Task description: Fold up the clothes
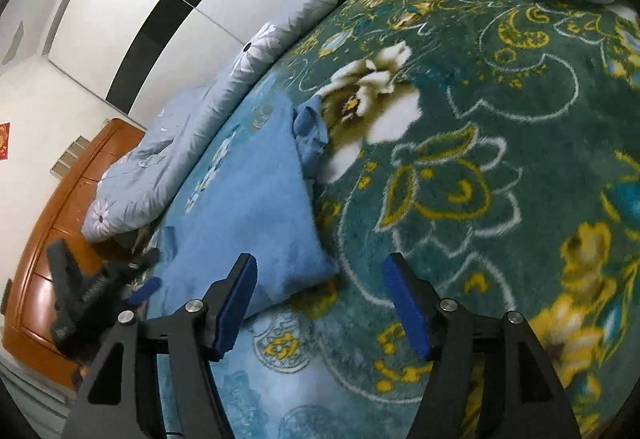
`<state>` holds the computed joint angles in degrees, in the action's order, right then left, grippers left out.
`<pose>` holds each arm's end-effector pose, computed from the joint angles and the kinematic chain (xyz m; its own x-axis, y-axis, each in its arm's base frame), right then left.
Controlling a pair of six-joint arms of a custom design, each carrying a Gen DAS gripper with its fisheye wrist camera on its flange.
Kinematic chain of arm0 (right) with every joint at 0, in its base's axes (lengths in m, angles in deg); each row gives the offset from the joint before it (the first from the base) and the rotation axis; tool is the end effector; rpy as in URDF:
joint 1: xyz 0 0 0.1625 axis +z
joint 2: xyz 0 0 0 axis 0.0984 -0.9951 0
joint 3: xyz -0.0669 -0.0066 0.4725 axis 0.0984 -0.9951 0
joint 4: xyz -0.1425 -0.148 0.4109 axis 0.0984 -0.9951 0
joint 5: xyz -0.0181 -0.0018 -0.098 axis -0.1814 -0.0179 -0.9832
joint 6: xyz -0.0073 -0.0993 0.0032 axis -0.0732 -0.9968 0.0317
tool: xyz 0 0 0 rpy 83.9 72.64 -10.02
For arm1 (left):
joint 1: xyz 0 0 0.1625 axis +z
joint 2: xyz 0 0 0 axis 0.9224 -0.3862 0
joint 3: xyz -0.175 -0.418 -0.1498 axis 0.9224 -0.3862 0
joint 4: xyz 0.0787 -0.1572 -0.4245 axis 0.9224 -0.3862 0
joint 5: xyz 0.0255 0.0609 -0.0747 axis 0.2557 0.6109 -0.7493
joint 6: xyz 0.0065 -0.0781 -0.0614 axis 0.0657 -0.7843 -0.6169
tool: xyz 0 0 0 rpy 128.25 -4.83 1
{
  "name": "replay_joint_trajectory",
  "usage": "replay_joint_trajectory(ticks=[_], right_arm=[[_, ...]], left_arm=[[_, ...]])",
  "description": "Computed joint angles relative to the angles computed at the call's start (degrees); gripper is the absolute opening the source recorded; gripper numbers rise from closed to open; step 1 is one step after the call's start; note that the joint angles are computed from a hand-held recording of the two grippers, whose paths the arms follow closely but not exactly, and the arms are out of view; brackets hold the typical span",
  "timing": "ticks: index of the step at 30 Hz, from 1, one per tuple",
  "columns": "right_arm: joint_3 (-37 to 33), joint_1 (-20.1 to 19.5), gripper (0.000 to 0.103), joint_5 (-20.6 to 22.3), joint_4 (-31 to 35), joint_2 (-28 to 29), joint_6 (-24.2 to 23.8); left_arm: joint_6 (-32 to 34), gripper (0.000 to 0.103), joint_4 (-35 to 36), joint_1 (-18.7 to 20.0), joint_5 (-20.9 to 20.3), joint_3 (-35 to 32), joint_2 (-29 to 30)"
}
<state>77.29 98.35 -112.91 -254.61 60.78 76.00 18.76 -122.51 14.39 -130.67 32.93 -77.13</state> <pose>0.2871 -0.6926 -0.0932 -0.9963 0.0800 0.0314 0.0427 0.7776 -0.6273 0.0685 -0.7753 0.3322 -0.8912 -0.0393 -0.4518 0.2301 0.8193 -0.5252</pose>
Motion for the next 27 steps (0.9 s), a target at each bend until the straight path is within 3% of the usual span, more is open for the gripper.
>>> replay_joint_trajectory(ticks=[3, 8, 15, 18, 20, 25, 27], right_arm=[[-0.5, -0.3, 0.068, 3.5, 0.4, 0.6, 1.9], [-3.2, 1.2, 0.07, -1.0, -2.7, 3.3, 3.1], [-7.3, 0.9, 0.068, -0.4, -6.2, 6.2, 7.8], [-8.2, 0.8, 0.051, -1.3, -5.7, 6.7, 8.7], [-8.6, 0.7, 0.034, -1.6, -4.3, 6.7, 9.1], [-9.0, 0.1, 0.023, 0.0, -3.2, 6.7, 9.3], [-9.1, 0.2, 0.02, -0.1, -2.9, 6.6, 8.5]], left_arm=[[0.2, 0.089, 2.1, -0.1, -2.5, 0.2, 0.1], [2.6, 0.089, 2.1, -0.3, -8.8, 1.5, -0.7], [1.3, 0.089, 6.6, -0.3, -7.1, 0.4, 0.7], [2.2, 0.089, 6.5, -0.2, -7.0, 0.8, 0.7], [1.7, 0.089, 6.8, -0.2, -7.2, 1.0, 0.4], [1.4, 0.089, 7.7, 1.3, -18.6, 0.8, -1.6], [1.0, 0.088, 10.6, 1.9, -21.2, -0.4, -1.4]])
